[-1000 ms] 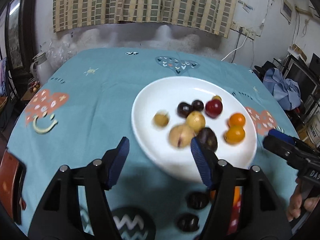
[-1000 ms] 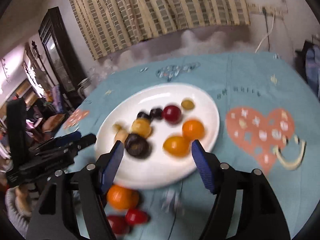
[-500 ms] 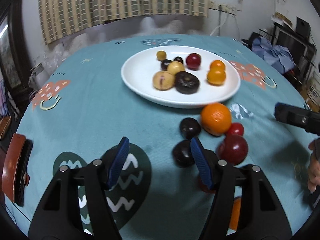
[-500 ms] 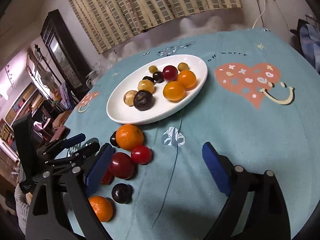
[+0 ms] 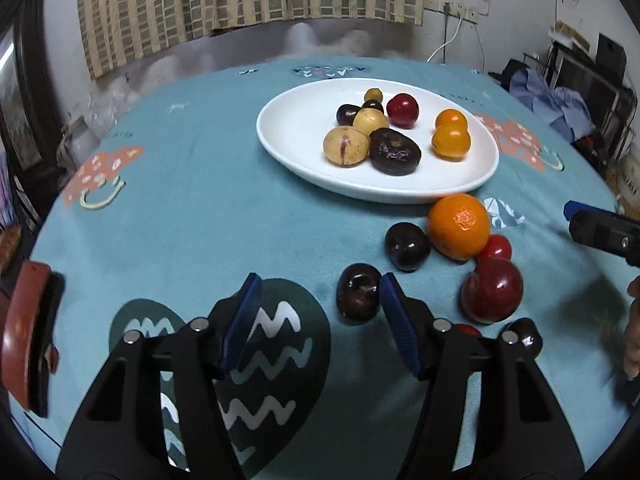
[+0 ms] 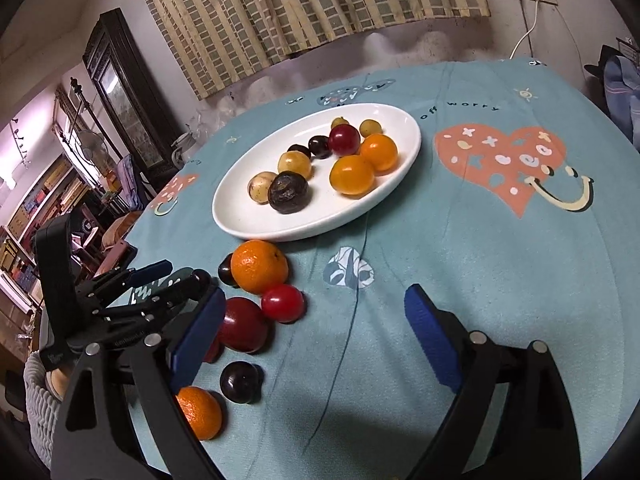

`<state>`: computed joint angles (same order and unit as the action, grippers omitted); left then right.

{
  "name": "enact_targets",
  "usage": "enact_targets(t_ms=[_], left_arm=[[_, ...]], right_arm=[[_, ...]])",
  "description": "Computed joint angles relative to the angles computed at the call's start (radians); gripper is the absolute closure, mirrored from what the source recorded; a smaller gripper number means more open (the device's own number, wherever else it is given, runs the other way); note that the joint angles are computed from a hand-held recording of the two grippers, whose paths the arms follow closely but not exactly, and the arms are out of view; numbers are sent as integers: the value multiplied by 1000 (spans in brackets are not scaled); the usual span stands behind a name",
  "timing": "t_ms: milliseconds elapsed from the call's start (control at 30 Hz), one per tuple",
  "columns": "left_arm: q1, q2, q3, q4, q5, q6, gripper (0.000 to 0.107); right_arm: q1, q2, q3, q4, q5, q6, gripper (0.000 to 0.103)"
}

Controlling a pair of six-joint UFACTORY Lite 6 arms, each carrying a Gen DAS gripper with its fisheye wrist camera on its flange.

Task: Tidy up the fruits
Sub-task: 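Grasp a dark plum with the left tool while the right tool grasps a tangerine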

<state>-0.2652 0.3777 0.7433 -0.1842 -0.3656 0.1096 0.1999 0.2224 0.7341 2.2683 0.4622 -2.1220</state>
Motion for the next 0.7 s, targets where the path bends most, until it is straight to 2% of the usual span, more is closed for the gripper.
enact_targets(t_ms=[33, 133, 200, 300, 433, 500, 633, 700], left_arm=[[0, 6, 4, 32, 1, -24, 49], [-17, 40, 24, 153, 5, -112, 63], [-33, 65, 44, 159, 14, -105, 72], [-69, 102, 70, 47, 16, 0, 75], [-51, 101, 76, 104, 28, -67, 79], [-48, 77, 60, 5, 16, 7, 79], [-10, 37, 37, -15, 9, 1, 79], [-1, 42, 45, -21, 20, 4, 79]], right_arm=[[4, -1, -2, 12, -1, -15, 12], [16, -14, -12, 34, -7, -41, 12], [23, -15, -10, 52, -13, -63, 12], [35, -15, -12, 83, -19, -99, 12], [66, -18, -16, 139, -38, -171, 12], [94, -23, -28, 222, -40, -265, 12], [167, -14, -16, 401, -57, -449, 12], [216, 18, 42, 505, -106, -556, 13]])
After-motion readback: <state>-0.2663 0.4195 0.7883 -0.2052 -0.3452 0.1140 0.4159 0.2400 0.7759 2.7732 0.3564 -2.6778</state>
